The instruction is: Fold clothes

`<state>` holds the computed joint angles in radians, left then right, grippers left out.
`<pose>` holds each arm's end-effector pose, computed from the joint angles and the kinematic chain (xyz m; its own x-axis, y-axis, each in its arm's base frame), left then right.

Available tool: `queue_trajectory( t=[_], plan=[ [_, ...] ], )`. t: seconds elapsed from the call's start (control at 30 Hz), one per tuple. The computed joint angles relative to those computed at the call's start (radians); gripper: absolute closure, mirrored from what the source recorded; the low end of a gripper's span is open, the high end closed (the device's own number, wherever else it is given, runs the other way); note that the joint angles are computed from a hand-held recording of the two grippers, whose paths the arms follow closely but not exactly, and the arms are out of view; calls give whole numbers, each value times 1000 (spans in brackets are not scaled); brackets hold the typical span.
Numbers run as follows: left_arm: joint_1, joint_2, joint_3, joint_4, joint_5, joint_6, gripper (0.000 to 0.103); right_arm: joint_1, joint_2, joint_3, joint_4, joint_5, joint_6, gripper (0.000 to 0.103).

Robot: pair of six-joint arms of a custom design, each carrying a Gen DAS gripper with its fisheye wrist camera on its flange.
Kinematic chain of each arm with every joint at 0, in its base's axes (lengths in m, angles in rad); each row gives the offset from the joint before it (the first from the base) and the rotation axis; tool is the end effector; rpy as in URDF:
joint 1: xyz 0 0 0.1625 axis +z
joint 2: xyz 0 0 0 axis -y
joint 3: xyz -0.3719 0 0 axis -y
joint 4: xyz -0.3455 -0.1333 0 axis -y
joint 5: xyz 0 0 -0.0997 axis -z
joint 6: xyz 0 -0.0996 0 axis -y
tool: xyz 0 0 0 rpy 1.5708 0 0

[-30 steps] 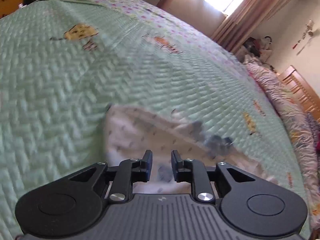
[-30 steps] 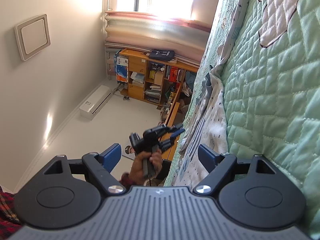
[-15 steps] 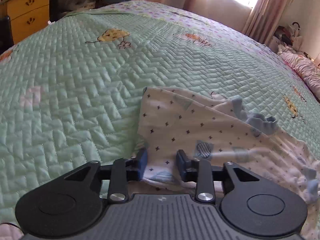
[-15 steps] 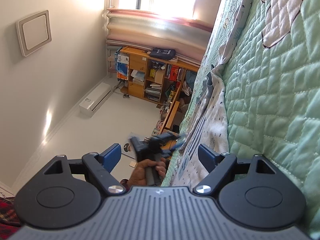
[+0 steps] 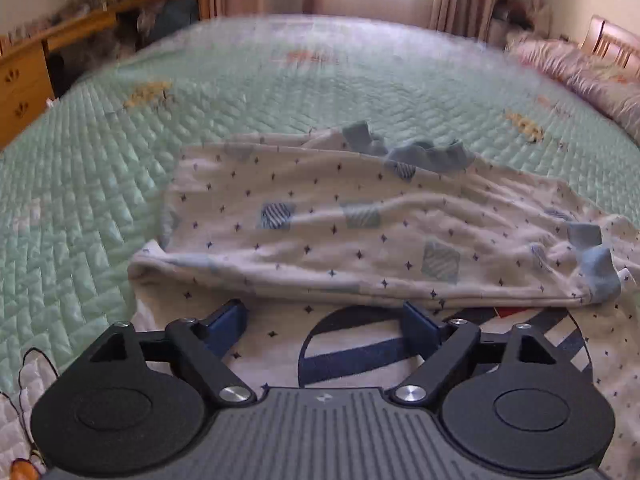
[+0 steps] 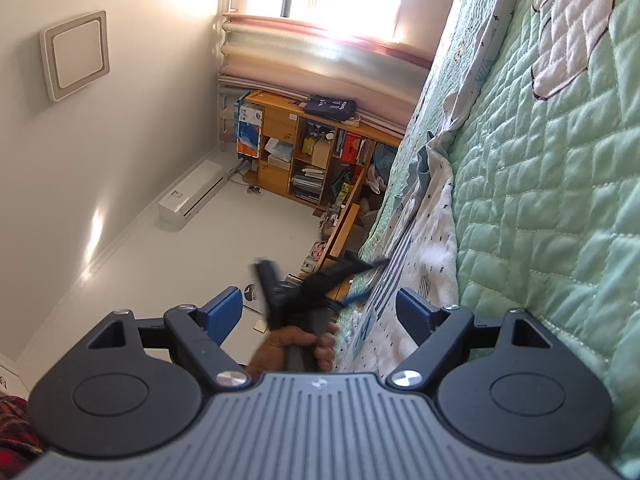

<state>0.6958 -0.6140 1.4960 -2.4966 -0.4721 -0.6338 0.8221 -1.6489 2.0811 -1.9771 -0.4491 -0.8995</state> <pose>-0.3375 -0.5711 0.0692 -0.7131 -0.1181 -0.6910 0.4275 0.7079 -0.5622 -0.0975 -0.4326 0.3427 -0.7208 -0.3790 -0.5804 0.1866 0.7003 -0.6890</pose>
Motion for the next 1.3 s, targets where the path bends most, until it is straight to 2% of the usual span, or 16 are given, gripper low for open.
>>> queue_trajectory(
  t=[0.07, 0.1, 0.13, 0.2, 0.27, 0.4, 0.6, 0.67, 0.8, 0.93, 1.0, 1.03, 1.13, 1.17, 1.23, 1.3],
  plan=[
    [-11, -1, -5, 16, -4, -32, 19, -1, -2, 3, -3, 0, -4, 19],
    [-17, -2, -1, -19, -19, -25, 27, -1, -3, 4, -6, 0, -4, 19],
    [-24, -6, 13, -96, -51, 8, 33, -1, -3, 5, -10, 1, -3, 19],
    [-36, 7, 14, -238, -118, 86, 35, 0, -2, 7, -17, 2, 0, 19],
    [-44, 44, -30, -303, -180, 140, 38, -1, -2, 8, -19, 4, 0, 19],
    [-52, 143, -176, -258, -257, 171, 41, -8, 0, 3, 11, 9, -21, 19],
    [-44, 301, -421, -27, -238, 111, 39, -15, 6, -9, 49, 14, -42, 18],
    [-42, 334, -465, 50, -233, 104, 34, -18, 9, -16, 64, 16, -47, 18],
    [-68, 374, -485, 99, -146, 200, 30, -23, 16, -28, 95, 20, -62, 18],
    [-81, 338, -439, 57, -156, 194, 31, -27, 19, -33, 112, 23, -72, 18],
    [-100, 313, -397, 46, -133, 204, 29, -27, 20, -34, 115, 24, -74, 18],
    [-112, 299, -377, 74, -113, 191, 23, -27, 20, -33, 114, 24, -73, 18],
    [-144, 250, -311, 174, -74, 127, 17, -28, 20, -32, 113, 25, -75, 18],
    [-153, 230, -285, 215, -68, 91, 16, -28, 20, -31, 113, 25, -76, 18],
    [-169, 192, -232, 312, -65, -5, 5, -29, 19, -30, 113, 25, -79, 18],
    [-177, 171, -187, 381, -87, -64, 2, -30, 17, -27, 110, 26, -80, 18]
  ],
)
